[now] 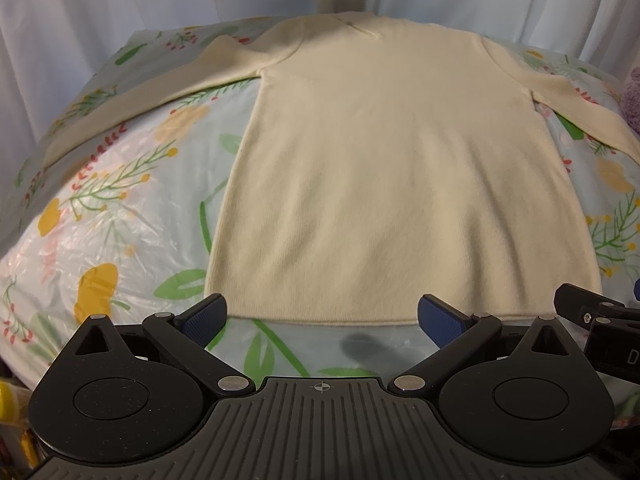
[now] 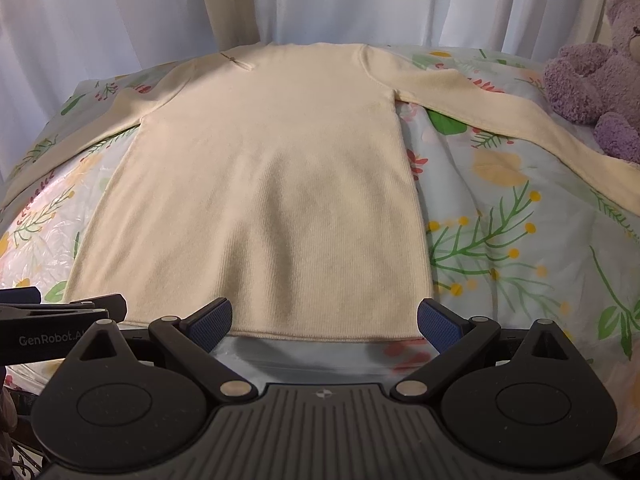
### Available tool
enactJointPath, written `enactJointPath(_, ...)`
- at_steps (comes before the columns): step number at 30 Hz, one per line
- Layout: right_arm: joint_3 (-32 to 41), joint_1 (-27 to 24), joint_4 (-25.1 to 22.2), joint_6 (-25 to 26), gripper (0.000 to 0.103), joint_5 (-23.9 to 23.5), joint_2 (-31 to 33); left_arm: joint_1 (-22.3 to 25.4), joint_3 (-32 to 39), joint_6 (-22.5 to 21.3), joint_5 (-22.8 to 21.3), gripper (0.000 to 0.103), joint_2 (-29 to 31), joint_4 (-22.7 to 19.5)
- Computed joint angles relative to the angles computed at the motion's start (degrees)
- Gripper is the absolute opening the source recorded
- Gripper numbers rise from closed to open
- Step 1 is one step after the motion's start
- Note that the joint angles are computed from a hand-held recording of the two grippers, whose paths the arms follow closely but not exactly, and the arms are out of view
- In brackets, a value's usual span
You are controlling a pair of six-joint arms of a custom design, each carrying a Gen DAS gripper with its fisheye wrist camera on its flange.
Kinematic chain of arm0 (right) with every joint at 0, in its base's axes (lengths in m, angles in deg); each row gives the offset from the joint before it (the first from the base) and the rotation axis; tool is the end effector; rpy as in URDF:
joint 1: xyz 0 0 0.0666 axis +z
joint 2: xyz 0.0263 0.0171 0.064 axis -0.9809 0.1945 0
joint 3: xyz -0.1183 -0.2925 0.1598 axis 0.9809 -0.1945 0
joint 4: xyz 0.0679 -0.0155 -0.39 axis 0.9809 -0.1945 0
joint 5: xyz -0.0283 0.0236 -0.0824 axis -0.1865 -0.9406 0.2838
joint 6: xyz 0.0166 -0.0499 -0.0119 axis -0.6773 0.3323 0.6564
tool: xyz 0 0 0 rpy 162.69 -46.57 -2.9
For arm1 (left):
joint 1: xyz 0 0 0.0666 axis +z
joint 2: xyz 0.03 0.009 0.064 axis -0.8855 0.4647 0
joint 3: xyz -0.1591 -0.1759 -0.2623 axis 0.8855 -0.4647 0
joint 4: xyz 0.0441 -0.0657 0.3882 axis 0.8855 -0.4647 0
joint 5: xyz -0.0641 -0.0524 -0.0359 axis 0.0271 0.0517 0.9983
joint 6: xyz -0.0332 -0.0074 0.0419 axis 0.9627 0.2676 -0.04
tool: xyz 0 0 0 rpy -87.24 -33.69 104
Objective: Fold small clothes
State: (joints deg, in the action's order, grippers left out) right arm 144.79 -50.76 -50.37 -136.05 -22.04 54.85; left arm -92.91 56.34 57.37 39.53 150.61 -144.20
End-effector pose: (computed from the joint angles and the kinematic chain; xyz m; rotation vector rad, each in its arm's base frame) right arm 0.3654 0.1769 0.3757 0.6528 2.4778 -0.0916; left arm 0.4623 -0.2686 0.3841 0.5764 2.5719 -0.0357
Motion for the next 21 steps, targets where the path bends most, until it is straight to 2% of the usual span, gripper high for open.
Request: enactJointPath(21,-0.63,-0.11,0.05,-1.26,0.099,0.2,-0.66,-0.24,0.53,-0.41,0.15,0.103,0.41,-0.25)
